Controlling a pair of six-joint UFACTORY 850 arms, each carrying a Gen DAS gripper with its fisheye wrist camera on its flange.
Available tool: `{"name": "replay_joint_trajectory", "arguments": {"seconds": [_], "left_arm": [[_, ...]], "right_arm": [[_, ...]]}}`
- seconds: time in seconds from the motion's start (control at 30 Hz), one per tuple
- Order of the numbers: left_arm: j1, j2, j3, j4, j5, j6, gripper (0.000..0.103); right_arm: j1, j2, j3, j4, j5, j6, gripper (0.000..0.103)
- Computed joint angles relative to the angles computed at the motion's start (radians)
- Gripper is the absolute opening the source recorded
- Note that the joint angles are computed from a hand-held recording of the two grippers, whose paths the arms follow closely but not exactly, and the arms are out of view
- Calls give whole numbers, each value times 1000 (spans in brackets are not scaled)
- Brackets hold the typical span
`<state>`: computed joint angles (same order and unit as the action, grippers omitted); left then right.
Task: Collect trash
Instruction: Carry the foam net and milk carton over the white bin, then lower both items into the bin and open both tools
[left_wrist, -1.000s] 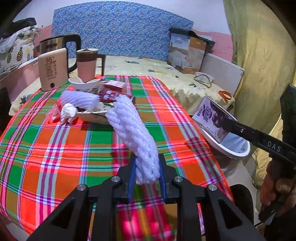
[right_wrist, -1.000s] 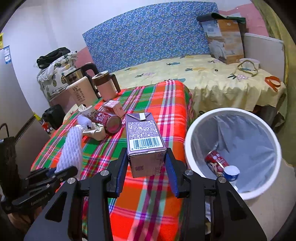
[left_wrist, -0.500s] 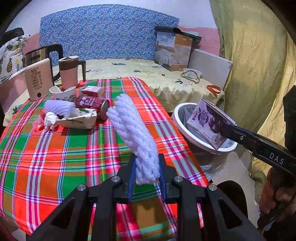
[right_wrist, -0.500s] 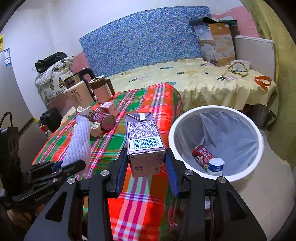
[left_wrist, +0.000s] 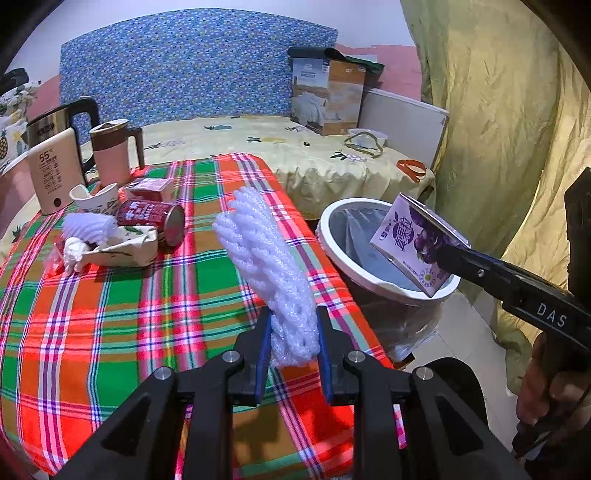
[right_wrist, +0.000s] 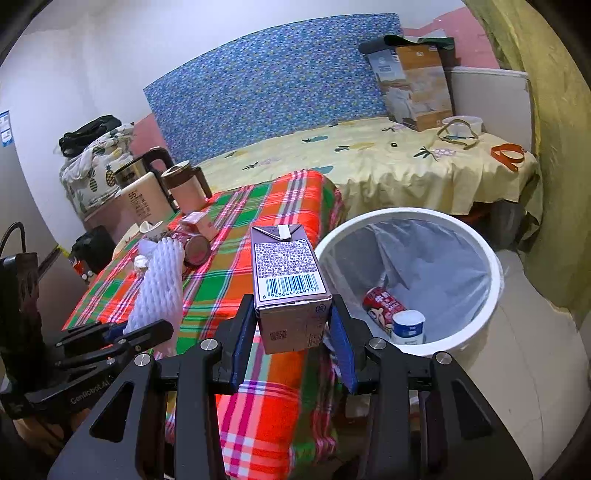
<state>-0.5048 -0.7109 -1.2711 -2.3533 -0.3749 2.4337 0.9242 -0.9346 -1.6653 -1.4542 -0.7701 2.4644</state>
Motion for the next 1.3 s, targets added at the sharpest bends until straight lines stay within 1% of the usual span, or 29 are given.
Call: {"name": "replay_joint_trajectory", "arguments": {"seconds": [0.3,0.53,0.87,1.0,1.13,1.3], "left_arm": [[-37,-25,-54,70,8,-50,23],[-65,-62,-123,177,15,-139,23],[-101,-136,-246,398,29,-354,23],[-109,-175,-311,527,23,-485,23],[-117,-206,-361,609,19,-566,23],[-123,-257,-439,778,17,-746,23]], "right_arm": [[-4,51,97,7,-45,89,42],[-12,76,150,26,-59,138,42],[-34,92,196,36,-38,178,42],[-45,95,206,42,-20,175,42],[-57,96,211,50,3,164,42],[-72,90,205,62,40,135,42]]}}
